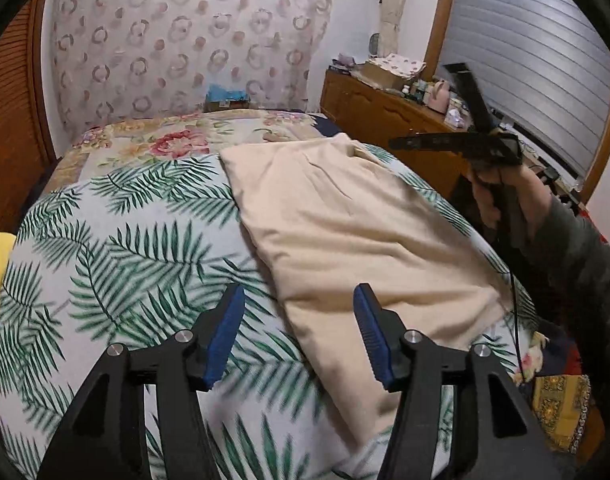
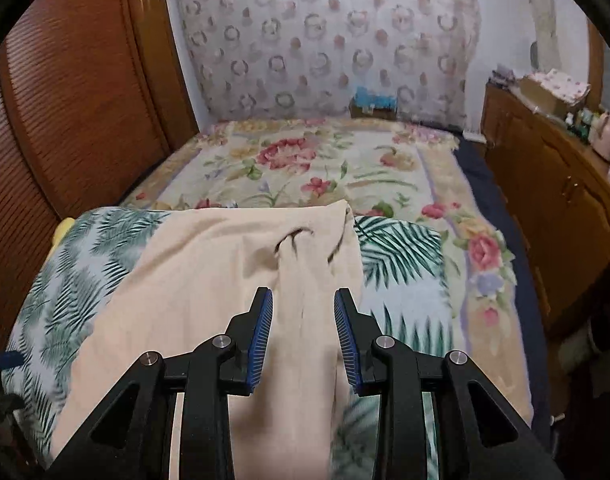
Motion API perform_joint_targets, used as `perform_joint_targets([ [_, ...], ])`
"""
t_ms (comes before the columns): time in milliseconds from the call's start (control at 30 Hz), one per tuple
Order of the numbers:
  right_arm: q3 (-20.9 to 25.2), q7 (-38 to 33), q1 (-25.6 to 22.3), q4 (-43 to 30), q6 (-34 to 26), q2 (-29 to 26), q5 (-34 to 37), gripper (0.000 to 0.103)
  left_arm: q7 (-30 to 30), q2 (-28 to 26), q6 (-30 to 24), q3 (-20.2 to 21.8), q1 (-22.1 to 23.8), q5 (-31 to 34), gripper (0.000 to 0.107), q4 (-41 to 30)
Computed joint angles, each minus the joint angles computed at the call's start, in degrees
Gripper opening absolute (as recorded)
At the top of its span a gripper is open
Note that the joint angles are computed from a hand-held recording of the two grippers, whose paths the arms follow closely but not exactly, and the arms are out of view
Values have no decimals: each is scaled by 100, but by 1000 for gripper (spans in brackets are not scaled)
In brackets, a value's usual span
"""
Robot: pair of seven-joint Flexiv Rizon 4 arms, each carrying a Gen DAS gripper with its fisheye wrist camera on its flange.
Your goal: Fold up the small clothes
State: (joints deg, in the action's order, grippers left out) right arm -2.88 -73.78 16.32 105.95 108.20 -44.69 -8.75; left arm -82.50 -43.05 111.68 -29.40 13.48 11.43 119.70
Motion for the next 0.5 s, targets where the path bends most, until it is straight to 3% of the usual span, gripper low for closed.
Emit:
perform_joint_targets([
  [100,268,109,-302,-782,-705,-317,-334,33,128,-123,-241,151,-176,-158,58,-358],
  [200,1031,10,-910,-1516,-1387,-653,-697,33,324,-328,-549,247,-352,-388,58,-782],
  [333,1384,-261,-1120,-2062,-1976,-931,-771,31,636,-572,-952,433,-654,-773,58,-1290],
  [367,1477,-361,-1174,-2079,-2010,-939,-733,16,707,-605,-1002,480,-719,-858,58,-1352],
  [400,1680,-542,-1302,-2132,-2040,-990,-714,8,775,-636,-1056,539,-794,-941,58,-1411],
  [500,1894,-992,-1482,-1946,-1648,-936,-605,5,972,-717,-1228,707,-990,-1174,58,-1562],
])
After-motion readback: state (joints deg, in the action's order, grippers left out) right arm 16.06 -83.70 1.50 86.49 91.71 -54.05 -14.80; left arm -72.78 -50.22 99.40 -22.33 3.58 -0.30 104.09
